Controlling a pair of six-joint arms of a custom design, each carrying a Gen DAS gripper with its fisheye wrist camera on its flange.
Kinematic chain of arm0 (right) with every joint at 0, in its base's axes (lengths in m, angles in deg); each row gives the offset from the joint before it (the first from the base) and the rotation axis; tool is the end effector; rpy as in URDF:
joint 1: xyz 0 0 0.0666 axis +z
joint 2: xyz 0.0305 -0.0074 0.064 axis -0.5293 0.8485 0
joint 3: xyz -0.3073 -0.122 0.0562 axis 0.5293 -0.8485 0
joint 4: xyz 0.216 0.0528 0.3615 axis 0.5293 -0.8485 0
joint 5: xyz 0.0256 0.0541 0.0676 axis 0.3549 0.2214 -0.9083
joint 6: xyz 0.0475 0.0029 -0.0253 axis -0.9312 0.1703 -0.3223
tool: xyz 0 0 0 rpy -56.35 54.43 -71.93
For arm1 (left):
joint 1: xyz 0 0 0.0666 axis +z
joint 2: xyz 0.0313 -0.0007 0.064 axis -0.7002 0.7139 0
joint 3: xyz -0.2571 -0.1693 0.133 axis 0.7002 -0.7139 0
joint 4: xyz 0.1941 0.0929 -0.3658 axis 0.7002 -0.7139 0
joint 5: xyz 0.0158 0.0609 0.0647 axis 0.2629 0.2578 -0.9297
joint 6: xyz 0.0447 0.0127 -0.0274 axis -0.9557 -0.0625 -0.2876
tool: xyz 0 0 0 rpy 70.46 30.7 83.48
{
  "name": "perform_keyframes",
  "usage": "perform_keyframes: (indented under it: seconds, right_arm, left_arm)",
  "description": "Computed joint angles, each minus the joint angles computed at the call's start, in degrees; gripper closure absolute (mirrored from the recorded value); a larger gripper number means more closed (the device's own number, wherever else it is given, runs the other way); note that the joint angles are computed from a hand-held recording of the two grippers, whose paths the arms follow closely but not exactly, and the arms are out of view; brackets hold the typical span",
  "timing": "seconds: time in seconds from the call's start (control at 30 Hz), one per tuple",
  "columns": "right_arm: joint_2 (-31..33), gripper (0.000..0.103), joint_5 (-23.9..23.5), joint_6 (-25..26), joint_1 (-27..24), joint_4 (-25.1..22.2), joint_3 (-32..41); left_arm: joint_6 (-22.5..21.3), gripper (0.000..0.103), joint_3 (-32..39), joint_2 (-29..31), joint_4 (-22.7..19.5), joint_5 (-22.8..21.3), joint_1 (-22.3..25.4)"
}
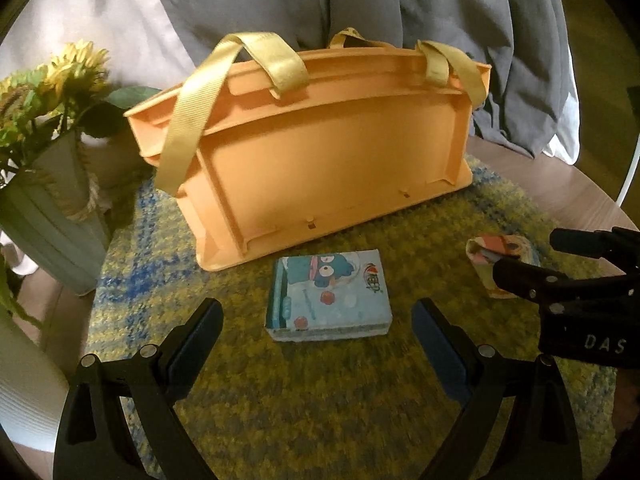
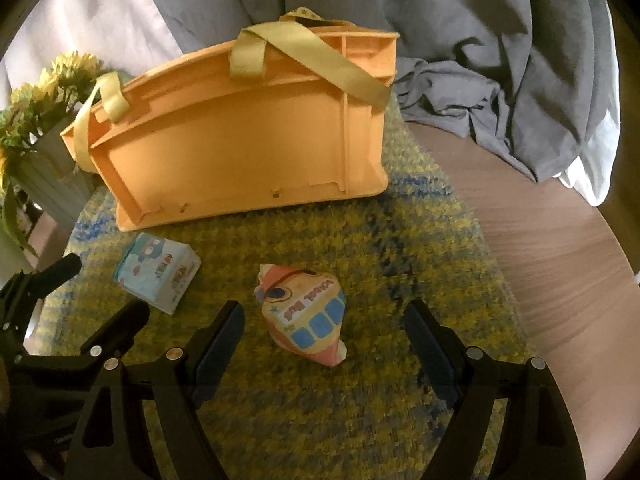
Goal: Organize soft objects
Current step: 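Close the left tool on the tissue pack while the right tool grasps the school-bus toy, then lift and carry the tissue pack and school-bus toy over the crate with both tools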
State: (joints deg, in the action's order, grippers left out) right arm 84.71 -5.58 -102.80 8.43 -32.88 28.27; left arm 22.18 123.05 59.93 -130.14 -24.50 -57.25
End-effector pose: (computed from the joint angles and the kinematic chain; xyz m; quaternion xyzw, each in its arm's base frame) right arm 0.4018 0.3151 0.3900 0.1879 0.9160 -0.0345 0.3528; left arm 0.4660 -0.1153 0.3975 0.3171 0.8630 -0.0843 0.3841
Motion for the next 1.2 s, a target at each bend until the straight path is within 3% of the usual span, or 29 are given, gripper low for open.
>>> perform_keyframes:
  seconds: [0.27,0.5,0.77,1.2]
  right_arm:
    - [0.4,0.027,-0.7,0.8,-0.9,0.3,-0.3]
    - [1.2,0.038,-2.8,2.3,-1.4,1.8,-0.3]
    - [1.7,0.061,-3.6,3.3,-1.2,2.2,0.2]
    - [-0.6,0.063,-1.6,3.3,0.6,2.5,0.1]
  left_arm:
    - [-0.1,0.008,1.0,2.3,0.0,0.0,-0.9]
    - [0.6,0.032,2.5,4.1,-2.0,0.9,-0.8]
    - [1.9,0.032,2.1,3.4,-2.0,1.7,-0.2]
    - [6.3,0.032,0.7,-1.7,-4.2,3.4,1.5]
